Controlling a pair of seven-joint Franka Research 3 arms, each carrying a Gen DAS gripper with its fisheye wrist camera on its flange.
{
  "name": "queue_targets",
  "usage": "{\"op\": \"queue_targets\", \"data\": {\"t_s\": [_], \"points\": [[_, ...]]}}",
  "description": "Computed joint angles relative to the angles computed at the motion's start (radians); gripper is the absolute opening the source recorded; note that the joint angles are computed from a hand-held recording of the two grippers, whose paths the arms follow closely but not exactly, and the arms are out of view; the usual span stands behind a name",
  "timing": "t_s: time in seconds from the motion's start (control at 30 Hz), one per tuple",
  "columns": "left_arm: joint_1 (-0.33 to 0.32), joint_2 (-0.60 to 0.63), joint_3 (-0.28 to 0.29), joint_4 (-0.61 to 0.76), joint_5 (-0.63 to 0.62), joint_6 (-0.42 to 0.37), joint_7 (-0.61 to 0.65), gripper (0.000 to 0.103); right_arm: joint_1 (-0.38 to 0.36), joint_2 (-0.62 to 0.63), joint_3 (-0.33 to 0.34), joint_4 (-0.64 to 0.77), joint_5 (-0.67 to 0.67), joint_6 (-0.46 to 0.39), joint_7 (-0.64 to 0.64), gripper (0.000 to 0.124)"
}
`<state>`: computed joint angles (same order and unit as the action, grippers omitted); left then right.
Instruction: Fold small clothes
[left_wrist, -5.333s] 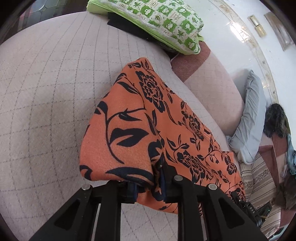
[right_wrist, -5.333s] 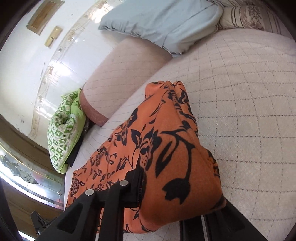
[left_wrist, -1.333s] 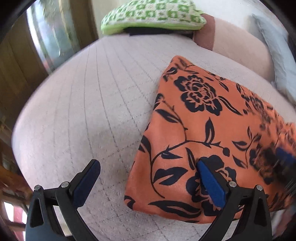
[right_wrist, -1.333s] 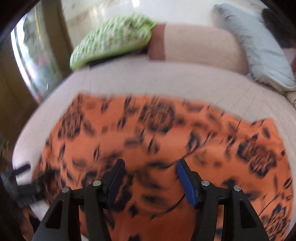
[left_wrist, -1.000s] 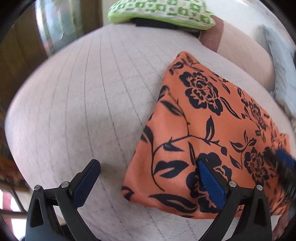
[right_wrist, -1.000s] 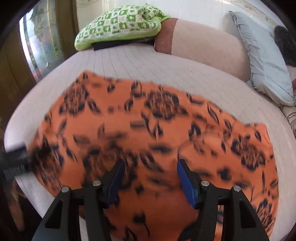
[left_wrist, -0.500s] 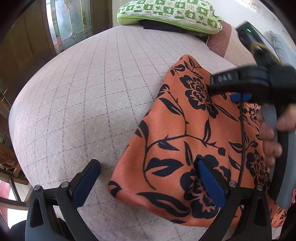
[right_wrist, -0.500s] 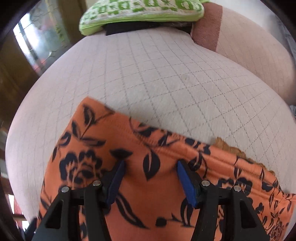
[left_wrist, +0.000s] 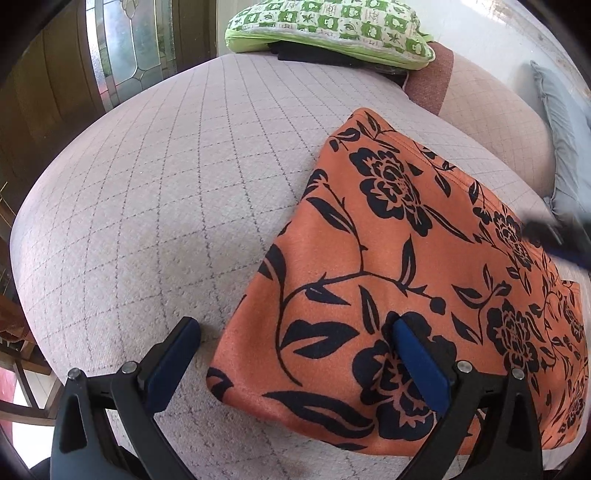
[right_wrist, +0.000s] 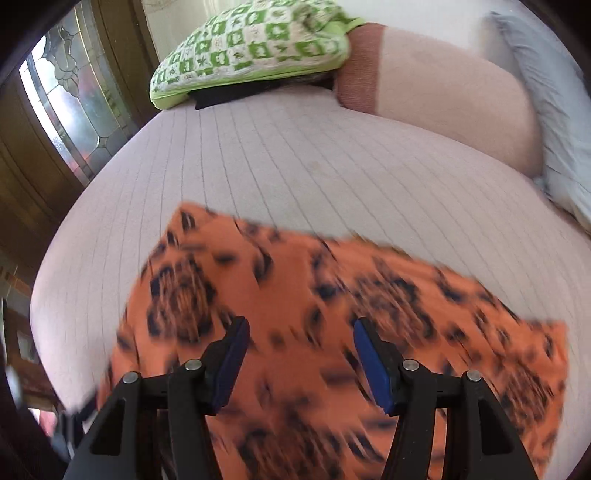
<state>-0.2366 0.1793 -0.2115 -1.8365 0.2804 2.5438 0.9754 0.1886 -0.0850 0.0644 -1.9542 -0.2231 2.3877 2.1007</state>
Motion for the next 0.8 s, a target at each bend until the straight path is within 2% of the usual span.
{"op": "queue_targets", "data": {"t_s": [0.2,0.37,0.5,0.6,0.63,0.7,0.8], "points": [[-0.004,-0.035,0.003,-0.040,0.018,0.000,-0.045,0.103,-0.037,-0.278,0.036,-0.290,0.021,0.007,0.045,0.063],[0.001,-0.074,-0.006,-0.079,-0.015,-0.007,-0.036,0.103,-0.072,-0.381,0.085,-0.441,0.012,0.005,0.085,0.062],[0.007,-0.090,-0.008,-0.103,-0.032,0.007,-0.009,0.103,-0.100,-0.464,0.127,-0.571,-0.017,0.106,0.105,0.062],[0.013,-0.094,-0.009,-0.091,-0.070,-0.023,0.026,0.103,-0.108,-0.490,0.159,-0.588,-0.050,0.085,0.076,0.062],[0.011,-0.084,-0.008,-0.065,-0.063,-0.047,0.017,0.103,-0.103,-0.503,0.156,-0.593,-0.044,0.080,0.066,0.062],[0.001,-0.098,0.000,-0.071,0.014,-0.043,-0.049,0.103,-0.104,-0.527,0.144,-0.608,-0.025,0.109,0.059,0.061],[-0.009,-0.130,-0.001,-0.101,0.113,0.018,-0.108,0.103,-0.173,-0.604,0.174,-0.664,-0.045,0.189,0.130,0.061]]}}
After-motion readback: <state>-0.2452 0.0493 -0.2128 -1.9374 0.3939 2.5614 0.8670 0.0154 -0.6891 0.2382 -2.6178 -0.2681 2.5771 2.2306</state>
